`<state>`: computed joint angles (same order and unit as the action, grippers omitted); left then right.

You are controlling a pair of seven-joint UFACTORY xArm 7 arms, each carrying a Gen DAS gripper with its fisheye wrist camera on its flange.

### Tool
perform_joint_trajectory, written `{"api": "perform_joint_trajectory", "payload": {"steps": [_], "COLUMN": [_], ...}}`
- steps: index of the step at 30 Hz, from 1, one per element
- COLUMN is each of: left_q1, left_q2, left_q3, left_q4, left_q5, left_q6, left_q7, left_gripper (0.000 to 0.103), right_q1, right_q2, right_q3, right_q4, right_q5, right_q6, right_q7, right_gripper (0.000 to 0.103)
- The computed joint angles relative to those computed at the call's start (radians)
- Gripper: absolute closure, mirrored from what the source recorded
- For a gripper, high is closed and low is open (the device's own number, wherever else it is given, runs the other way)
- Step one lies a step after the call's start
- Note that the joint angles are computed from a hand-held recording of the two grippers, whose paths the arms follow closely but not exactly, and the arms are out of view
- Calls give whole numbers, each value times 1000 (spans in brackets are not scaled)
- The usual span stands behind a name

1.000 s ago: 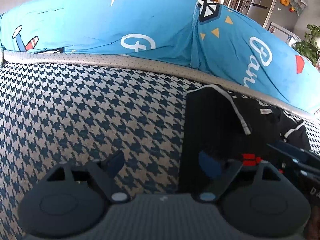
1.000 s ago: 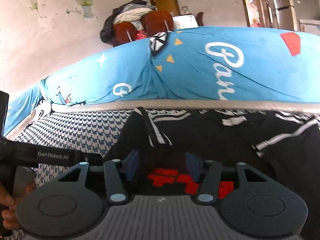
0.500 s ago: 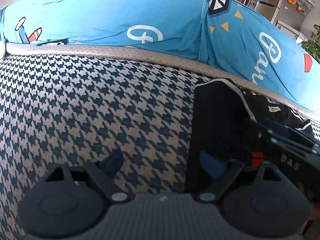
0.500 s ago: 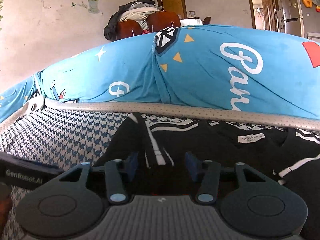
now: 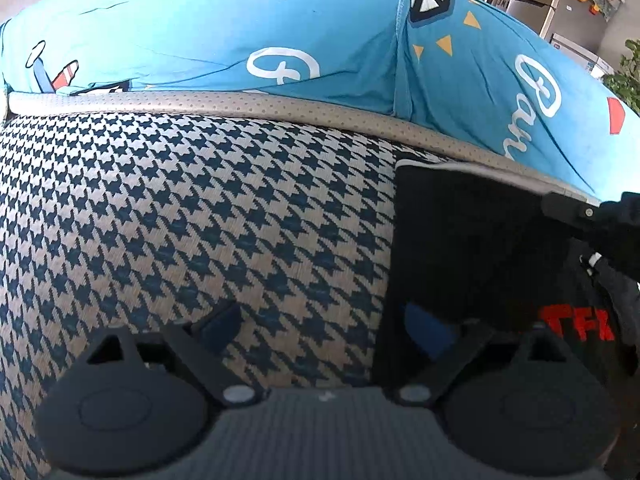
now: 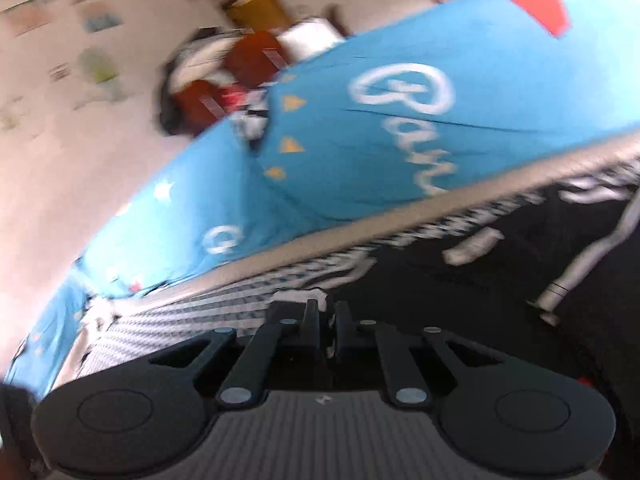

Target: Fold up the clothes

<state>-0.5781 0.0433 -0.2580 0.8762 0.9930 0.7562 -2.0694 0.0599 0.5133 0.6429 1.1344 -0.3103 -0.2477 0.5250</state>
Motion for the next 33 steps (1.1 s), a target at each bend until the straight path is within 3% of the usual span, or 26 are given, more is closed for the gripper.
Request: {"api": "perform_joint_trajectory", "payload": {"steps": [4,6,9,14,17,22,23,27,33], "left_q1": [-11,-20,-31,-44,-55,-59,-61,-74,-93], "left_q2": [24,37,47,55,58,55,58,76,83], "left_q3": [-3,-2,4,8,7,5,4,1,2], "left_q4": [22,34,41,53,64,71,75,97,108], "left_q5": [-6,-6,-1,-4,-2,-5,-8,-25,-39], "left_q6": [27,45,56,83,119,131,135,164,200], "left_q7": [44,63,77,85,78,80,85,120,130], "left_gripper": [7,6,4,4,4,4,4,4,0], "right_q1": [215,211,336,368,367,105,99,111,319], "right_q2": [-39,-23,-43,-86,-124,-125,-131,-151,-193], "right_q3": [-230,-233,-361,-392,-388,-119,-109,-106,-299], "right_q4": [-2,5,-1,-39,-83,-121,-128,-168,-213], "right_q5": [115,92,155,208,210,-6,-14,-4,93], "right_q6": [10,15,13,-21,-61,-19,-2,50,31], "right_q7": [-38,-42,-106,-144,-174,-96,-92,-118,-208], "right_gripper": [89,85,81,67,66,66,66,66,64]}}
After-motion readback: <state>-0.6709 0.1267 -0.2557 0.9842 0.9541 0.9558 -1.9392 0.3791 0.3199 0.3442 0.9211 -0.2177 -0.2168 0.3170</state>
